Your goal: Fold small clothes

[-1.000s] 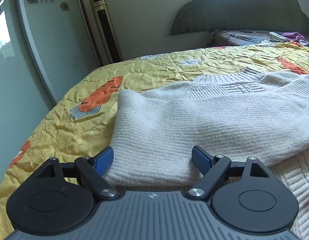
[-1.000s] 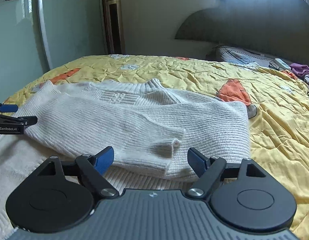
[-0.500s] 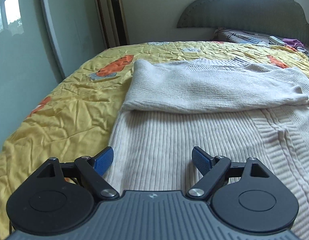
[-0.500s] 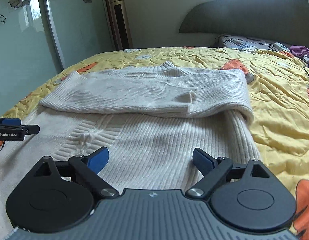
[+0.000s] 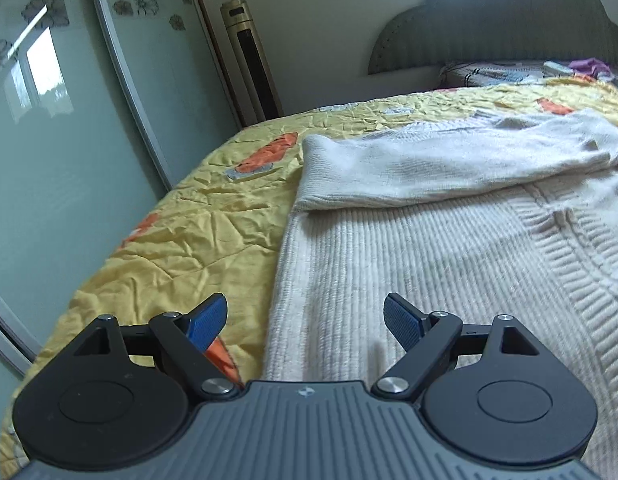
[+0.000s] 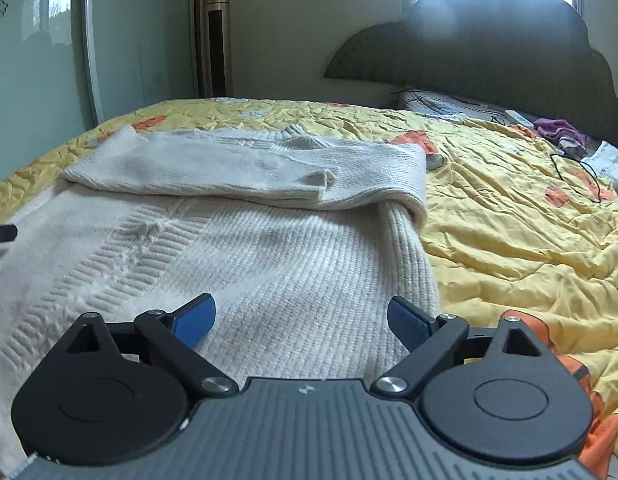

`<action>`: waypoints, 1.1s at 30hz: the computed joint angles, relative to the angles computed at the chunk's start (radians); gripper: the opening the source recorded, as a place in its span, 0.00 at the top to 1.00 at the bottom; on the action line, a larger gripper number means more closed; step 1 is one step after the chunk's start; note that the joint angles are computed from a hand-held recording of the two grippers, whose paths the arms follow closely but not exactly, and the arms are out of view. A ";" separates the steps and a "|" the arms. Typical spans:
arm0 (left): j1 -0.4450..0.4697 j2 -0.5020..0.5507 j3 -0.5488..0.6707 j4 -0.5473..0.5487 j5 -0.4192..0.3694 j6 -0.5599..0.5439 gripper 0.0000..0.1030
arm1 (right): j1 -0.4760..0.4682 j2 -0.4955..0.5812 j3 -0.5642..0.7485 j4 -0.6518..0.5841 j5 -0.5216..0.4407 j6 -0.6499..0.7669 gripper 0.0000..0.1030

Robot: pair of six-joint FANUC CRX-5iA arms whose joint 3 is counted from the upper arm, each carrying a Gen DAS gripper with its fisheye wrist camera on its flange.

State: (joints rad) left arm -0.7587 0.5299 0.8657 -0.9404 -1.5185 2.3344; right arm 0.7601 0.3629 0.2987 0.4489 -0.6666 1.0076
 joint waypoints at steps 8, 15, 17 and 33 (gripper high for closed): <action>-0.027 -0.005 -0.024 -0.020 -0.008 0.005 0.16 | -0.002 -0.042 -0.015 -0.208 0.028 0.139 0.06; -0.040 -0.081 -0.094 -0.112 -0.038 0.042 0.16 | 0.023 -0.072 -0.127 0.120 0.066 -0.074 0.07; 0.000 -0.137 -0.160 -0.023 0.025 0.077 0.16 | 0.018 -0.074 -0.121 0.105 0.053 -0.057 0.07; 0.004 -0.168 -0.222 0.122 0.071 0.054 0.16 | 0.027 -0.143 -0.164 -0.073 0.009 0.004 0.05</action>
State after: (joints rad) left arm -0.7549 0.3620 0.6434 -0.8181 -1.4474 2.3886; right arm 0.7866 0.2203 0.1351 0.3760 -0.6574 1.0120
